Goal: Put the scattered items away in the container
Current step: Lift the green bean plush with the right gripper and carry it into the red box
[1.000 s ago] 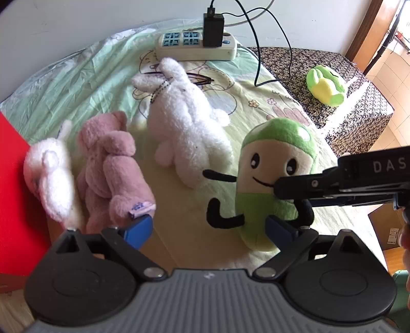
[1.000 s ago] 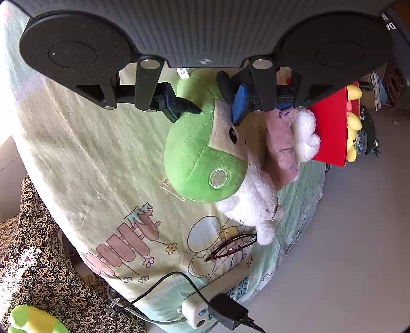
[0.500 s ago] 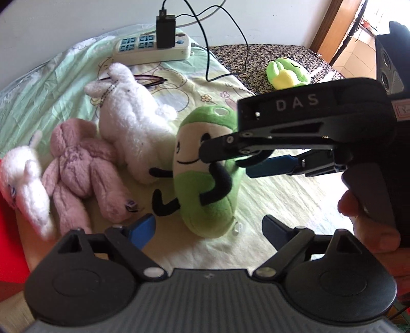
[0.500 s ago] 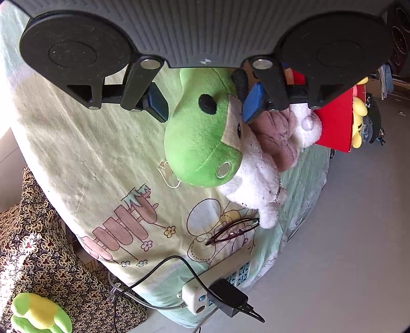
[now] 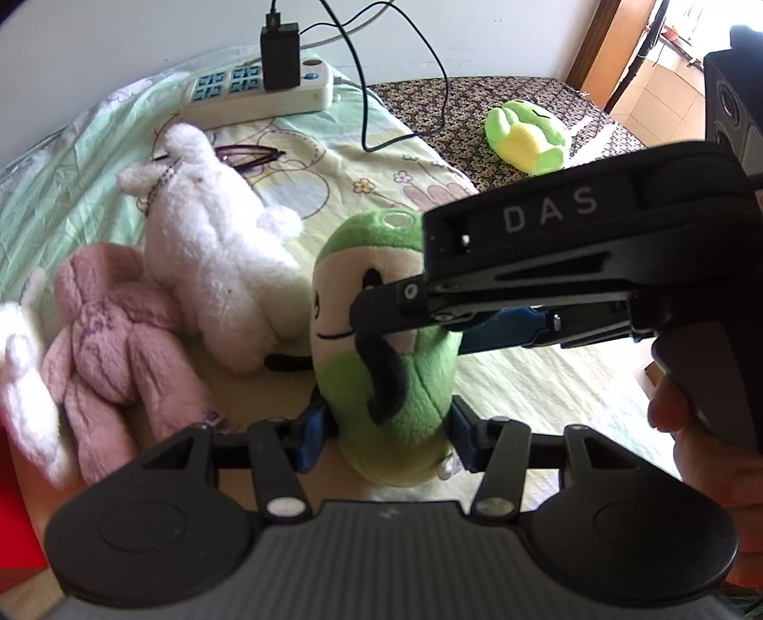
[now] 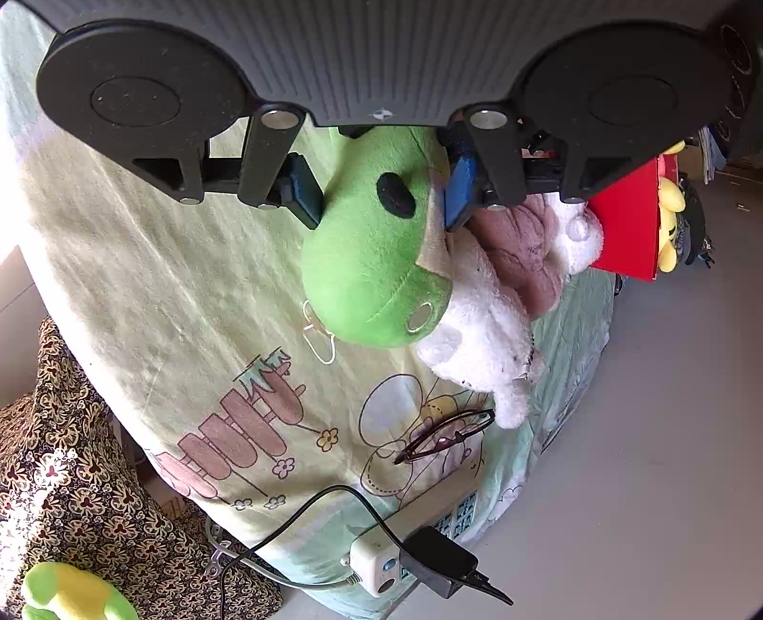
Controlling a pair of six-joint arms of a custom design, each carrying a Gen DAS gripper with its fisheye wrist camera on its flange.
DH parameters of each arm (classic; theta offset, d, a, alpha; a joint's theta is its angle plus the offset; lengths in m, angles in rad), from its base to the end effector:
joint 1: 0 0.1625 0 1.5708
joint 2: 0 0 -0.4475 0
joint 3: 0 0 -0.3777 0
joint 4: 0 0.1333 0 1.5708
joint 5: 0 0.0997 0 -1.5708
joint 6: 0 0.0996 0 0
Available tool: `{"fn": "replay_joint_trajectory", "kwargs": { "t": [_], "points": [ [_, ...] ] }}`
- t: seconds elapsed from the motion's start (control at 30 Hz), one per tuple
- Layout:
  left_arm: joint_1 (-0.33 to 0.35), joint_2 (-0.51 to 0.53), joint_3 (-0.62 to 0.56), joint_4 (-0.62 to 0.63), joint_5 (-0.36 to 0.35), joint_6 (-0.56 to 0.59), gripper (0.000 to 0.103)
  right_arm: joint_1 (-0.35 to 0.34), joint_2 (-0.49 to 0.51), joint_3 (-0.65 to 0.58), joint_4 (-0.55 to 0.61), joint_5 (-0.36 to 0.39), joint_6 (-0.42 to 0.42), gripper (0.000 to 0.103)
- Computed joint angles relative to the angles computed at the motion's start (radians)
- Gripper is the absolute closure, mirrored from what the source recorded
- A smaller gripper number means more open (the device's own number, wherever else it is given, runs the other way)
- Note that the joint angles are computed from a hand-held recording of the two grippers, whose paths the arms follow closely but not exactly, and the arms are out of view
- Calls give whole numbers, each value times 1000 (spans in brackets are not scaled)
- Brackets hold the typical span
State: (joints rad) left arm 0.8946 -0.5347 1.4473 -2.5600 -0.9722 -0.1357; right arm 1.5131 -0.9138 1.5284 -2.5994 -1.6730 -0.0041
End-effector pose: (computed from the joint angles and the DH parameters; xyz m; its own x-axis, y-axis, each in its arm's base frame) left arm -0.3040 -0.6815 0.0173 -0.7496 0.3737 -0.5463 0.5274 0.8359 -0.1518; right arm 0.0818 -0.7189 0.2484 -0.9910 0.0946 0.0951 0.0487 0.9144 -0.4019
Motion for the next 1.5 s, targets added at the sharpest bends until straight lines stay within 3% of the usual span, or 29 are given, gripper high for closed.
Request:
{"fn": "replay_joint_trajectory", "kwargs": {
  "t": [0.3, 0.6, 0.83, 1.0, 1.13, 1.27, 1.5],
  "points": [
    [-27, -97, 141, -45, -76, 7, 49, 8, -94, 115, 5, 16, -22, 46],
    [-49, -227, 252, -254, 24, 101, 49, 114, -56, 82, -99, 66, -72, 46],
    [-38, -398, 392, -374, 134, 149, 49, 245, 53, 29, -166, 79, -142, 46],
    [8, -550, 469, -399, 193, 185, 49, 346, 193, -76, -158, 77, -167, 46],
    [71, -653, 482, -378, 201, 205, 49, 423, 315, -210, -118, 60, -212, 46],
    [161, -712, 458, -292, 145, 184, 49, 469, 422, -337, -37, 4, -227, 46],
    [292, -698, 388, -135, 34, 125, 49, 484, 578, -570, 211, -134, -176, 46]
  ]
}}
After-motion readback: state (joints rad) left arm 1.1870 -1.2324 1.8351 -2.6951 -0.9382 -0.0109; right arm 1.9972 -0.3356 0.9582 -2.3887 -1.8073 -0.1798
